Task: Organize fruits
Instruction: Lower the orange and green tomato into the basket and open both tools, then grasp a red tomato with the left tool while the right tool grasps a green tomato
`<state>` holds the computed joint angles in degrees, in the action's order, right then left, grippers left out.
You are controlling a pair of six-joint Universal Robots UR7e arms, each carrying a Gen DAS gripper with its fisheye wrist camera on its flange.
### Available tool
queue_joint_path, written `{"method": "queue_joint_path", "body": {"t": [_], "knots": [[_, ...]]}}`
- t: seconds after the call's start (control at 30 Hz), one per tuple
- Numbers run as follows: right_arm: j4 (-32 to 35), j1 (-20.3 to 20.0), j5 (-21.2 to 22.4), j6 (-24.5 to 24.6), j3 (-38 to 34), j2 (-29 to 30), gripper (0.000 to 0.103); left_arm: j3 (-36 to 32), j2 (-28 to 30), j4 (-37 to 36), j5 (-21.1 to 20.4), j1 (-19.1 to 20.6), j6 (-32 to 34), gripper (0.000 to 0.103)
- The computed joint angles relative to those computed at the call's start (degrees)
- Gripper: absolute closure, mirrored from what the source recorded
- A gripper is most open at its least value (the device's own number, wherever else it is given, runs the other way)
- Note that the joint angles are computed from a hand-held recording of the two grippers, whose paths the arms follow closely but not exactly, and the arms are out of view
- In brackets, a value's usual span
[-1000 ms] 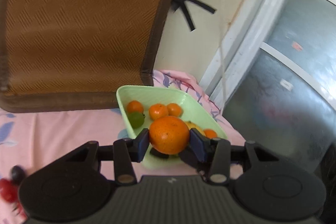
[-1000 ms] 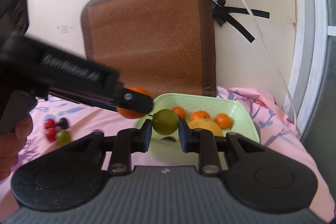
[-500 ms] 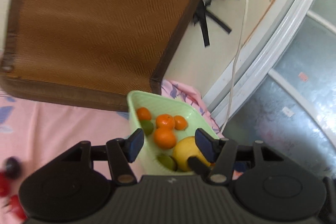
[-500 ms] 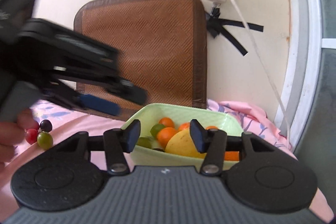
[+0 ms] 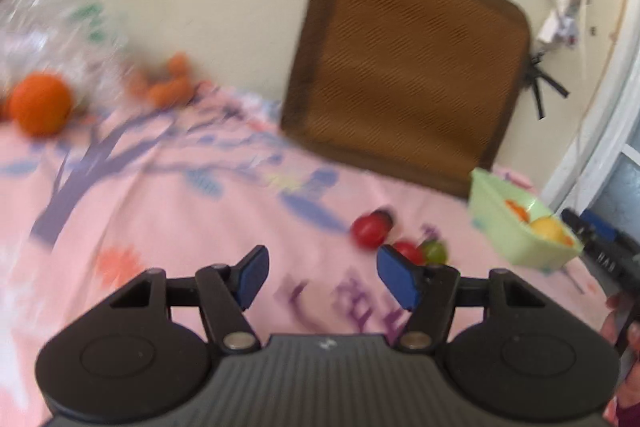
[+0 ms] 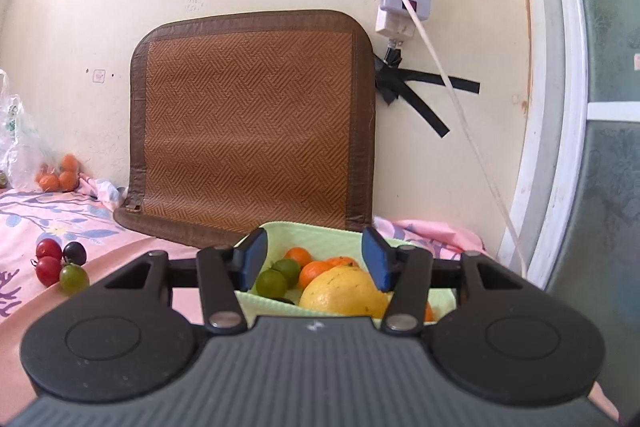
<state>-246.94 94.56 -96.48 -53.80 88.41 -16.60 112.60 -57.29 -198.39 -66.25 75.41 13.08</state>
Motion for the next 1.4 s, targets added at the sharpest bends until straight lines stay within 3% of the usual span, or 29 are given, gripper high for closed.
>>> {"method": "queue_joint_path", "body": {"t": [0.17, 0.23, 0.37, 0.53, 0.7, 0.8, 0.93, 1.03, 1.17, 1.4], "knots": [[0.72, 1.11, -3.10, -1.98, -1.68, 0.96, 0.049, -0.60, 0.06, 1.33, -1.11, 1.06, -1.59, 0.042], [6.86, 1.72, -3.60, 3.16, 1.35, -1.62, 0.048, -0.48, 0.09, 0.89, -2.12, 1.39, -1.25, 0.042], [23.99, 2.90, 1.15, 12.19, 5.46, -5.97, 0.048, -0.10, -0.29, 0.46, -5.22, 2.30, -2.00, 0.042], [37.74, 5.33, 0.05, 17.19, -0.81, -3.72, 0.049, 0.01, -0.51, 0.44, -6.97, 2.93, -3.49, 0.042], [46.80, 6.37, -3.37, 20.65, -6.83, -1.05, 0.051, 0.44, -0.28, -1.04, -7.41, 2.75, -1.98, 0.044], [47.27, 5.79, -1.38, 23.26, -4.83, -2.43, 0.076, 0.90, -0.03, -2.21, -7.06, 2.11, 0.39, 0.045], [40.37, 4.99, -1.60, 24.24, 0.07, -3.93, 0.076, 0.68, 1.19, -1.91, -6.32, 0.06, 7.54, 0.045], [34.08, 4.53, -2.88, 22.11, 3.11, -4.33, 0.075, -1.15, 2.65, 1.99, -6.33, -1.47, 9.80, 0.050], [29.55, 4.26, -3.62, 20.51, 3.96, -3.87, 0.075, -5.60, 6.09, 7.97, -1.01, -3.14, 5.50, 0.050], [32.00, 4.28, -3.61, 20.62, 3.35, -3.94, 0.074, -8.42, 9.83, 5.69, 2.92, -4.30, 1.16, 0.051]]}}
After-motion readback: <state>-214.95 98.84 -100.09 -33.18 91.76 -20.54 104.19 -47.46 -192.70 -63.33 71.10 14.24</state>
